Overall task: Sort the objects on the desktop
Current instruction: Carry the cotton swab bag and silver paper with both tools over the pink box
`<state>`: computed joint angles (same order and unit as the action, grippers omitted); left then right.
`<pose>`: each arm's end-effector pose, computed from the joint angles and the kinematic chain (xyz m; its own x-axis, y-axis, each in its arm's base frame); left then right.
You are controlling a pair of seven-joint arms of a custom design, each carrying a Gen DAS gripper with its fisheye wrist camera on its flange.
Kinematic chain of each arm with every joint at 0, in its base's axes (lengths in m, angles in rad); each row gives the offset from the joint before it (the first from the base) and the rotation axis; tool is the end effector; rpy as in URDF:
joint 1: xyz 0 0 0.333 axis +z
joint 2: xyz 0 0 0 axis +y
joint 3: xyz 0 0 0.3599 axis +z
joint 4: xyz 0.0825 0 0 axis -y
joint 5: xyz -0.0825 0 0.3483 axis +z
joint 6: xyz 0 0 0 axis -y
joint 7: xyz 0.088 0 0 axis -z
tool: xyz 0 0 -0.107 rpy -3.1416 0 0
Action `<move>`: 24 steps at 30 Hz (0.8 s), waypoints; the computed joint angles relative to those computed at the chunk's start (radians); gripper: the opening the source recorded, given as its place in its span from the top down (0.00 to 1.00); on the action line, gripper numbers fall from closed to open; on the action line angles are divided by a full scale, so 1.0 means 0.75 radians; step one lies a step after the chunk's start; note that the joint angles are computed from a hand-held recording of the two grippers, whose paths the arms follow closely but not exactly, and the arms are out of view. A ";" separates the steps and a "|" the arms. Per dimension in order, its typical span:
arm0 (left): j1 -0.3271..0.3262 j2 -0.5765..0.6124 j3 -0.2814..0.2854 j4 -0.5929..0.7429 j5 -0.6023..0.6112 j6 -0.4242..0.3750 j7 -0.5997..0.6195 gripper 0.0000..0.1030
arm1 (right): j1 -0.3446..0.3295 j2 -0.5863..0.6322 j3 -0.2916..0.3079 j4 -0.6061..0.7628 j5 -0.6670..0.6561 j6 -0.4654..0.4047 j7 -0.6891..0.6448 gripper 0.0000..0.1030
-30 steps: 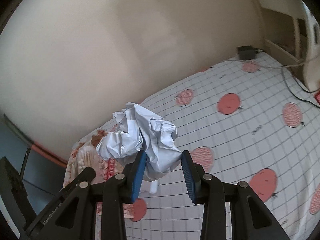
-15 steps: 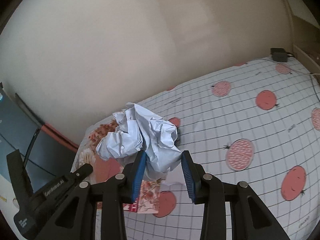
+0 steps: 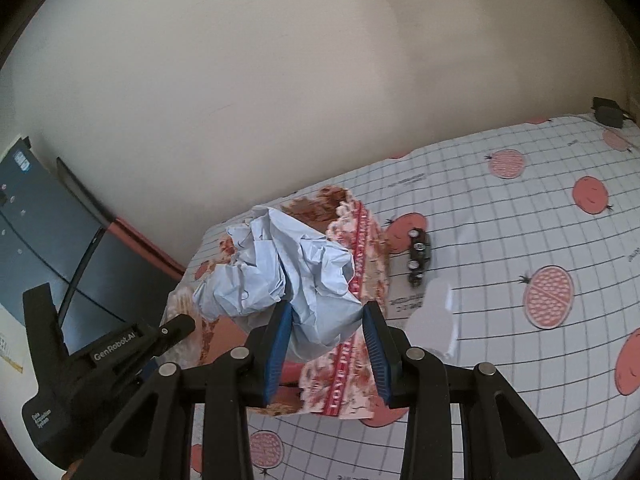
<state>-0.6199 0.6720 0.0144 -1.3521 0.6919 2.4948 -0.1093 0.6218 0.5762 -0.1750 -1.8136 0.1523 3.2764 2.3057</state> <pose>0.6244 -0.4407 0.4283 0.4432 -0.8271 0.3456 -0.6219 -0.5614 -0.5460 0.6275 0.3119 0.3976 -0.1279 -0.8370 -0.5320 -0.6728 0.4673 -0.5735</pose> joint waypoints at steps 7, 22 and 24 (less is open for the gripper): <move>-0.007 -0.047 0.026 -0.067 0.053 0.003 -0.099 0.57 | 0.013 0.025 0.011 0.053 -0.025 0.000 -0.037 0.62; 0.046 -0.040 -0.029 -0.084 0.020 -0.006 -0.086 0.57 | -0.097 0.117 0.155 0.185 -0.077 -0.081 -0.108 0.62; 0.054 -0.031 -0.034 -0.083 -0.005 0.008 -0.072 0.57 | -0.098 0.123 0.158 0.192 -0.083 -0.092 -0.106 0.62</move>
